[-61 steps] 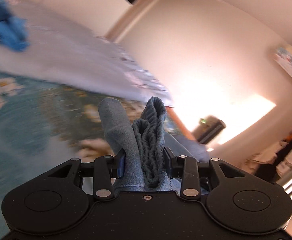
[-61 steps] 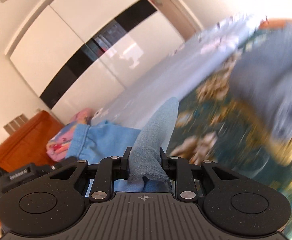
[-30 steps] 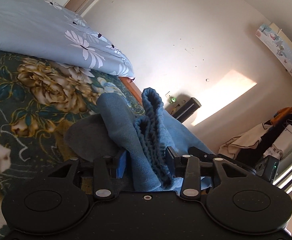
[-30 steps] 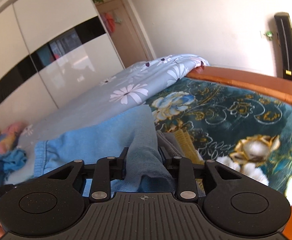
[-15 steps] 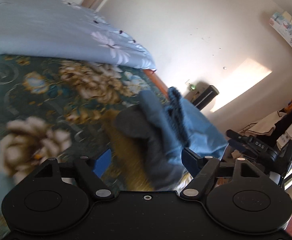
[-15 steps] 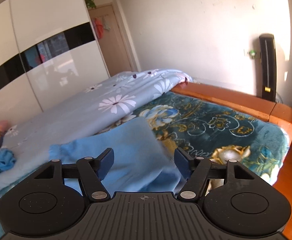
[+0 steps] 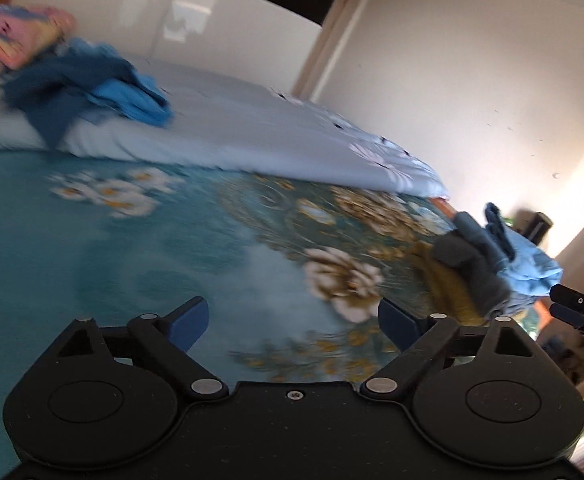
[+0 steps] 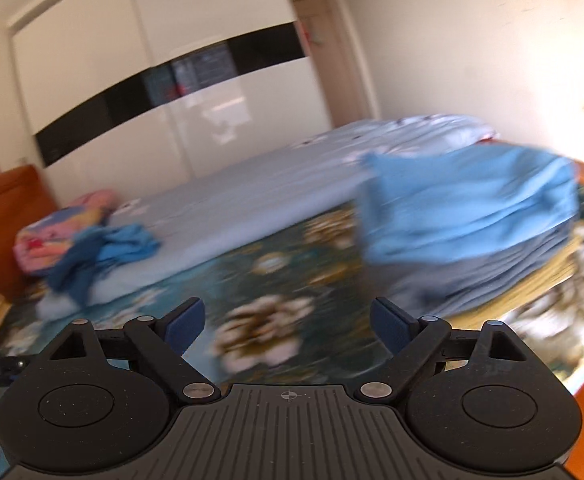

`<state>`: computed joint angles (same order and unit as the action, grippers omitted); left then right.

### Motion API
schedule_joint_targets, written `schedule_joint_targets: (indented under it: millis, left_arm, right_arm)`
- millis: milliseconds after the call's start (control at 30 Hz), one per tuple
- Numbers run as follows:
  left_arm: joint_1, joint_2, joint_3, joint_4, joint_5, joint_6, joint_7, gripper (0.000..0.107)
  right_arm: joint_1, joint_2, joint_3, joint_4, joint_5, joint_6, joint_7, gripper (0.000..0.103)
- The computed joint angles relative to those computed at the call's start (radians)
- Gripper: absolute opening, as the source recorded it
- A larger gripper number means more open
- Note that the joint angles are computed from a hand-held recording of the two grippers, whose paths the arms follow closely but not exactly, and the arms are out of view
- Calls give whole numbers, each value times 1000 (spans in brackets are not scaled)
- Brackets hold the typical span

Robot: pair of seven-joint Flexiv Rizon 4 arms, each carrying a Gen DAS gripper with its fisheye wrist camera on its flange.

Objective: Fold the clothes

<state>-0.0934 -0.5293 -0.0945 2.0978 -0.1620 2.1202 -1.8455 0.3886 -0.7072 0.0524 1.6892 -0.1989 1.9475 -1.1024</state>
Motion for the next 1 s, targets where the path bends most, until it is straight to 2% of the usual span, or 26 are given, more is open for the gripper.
schedule_joint_targets:
  millis: [67, 167, 233, 333, 400, 533, 600, 767, 833, 867, 1000]
  left_arm:
    - [-68, 30, 80, 75, -63, 63, 31, 98]
    - [-154, 56, 152, 176, -196, 153, 100, 100]
    - [-180, 71, 162, 230, -271, 192, 135, 101]
    - [-159, 92, 142, 303, -302, 266, 108, 101]
    - [-146, 101, 133, 341, -311, 307, 90, 101]
    - [-126, 113, 120, 398, -324, 333, 73, 101]
    - [-121, 114, 118, 419, -327, 337, 70, 101]
    - [-120, 107, 126, 475, -324, 372, 78, 101]
    - [-129, 97, 129, 498, -335, 397, 83, 101]
    - [-142, 89, 130, 509, -359, 411, 87, 101]
    - [-218, 47, 126, 550, -516, 496, 84, 101]
  right_arm:
    - [50, -3, -7, 2, 16, 6, -1, 103]
    - [70, -17, 47, 0, -15, 27, -7, 102]
    - [82, -27, 82, -4, -44, 33, -6, 103]
    - [141, -33, 84, 1, -43, 42, -5, 103]
    - [199, -34, 58, 7, -16, 50, -8, 103]
    - [295, -39, 28, 24, 54, 45, 5, 103]
    - [311, -50, 39, 26, 47, 21, 10, 103]
    - [425, -66, -27, 56, 99, 15, -1, 103]
    - [514, -76, -103, 66, 182, 53, -6, 103]
    - [563, -85, -144, 69, 240, 83, -11, 103]
    - [655, -106, -215, 62, 352, 131, -79, 103]
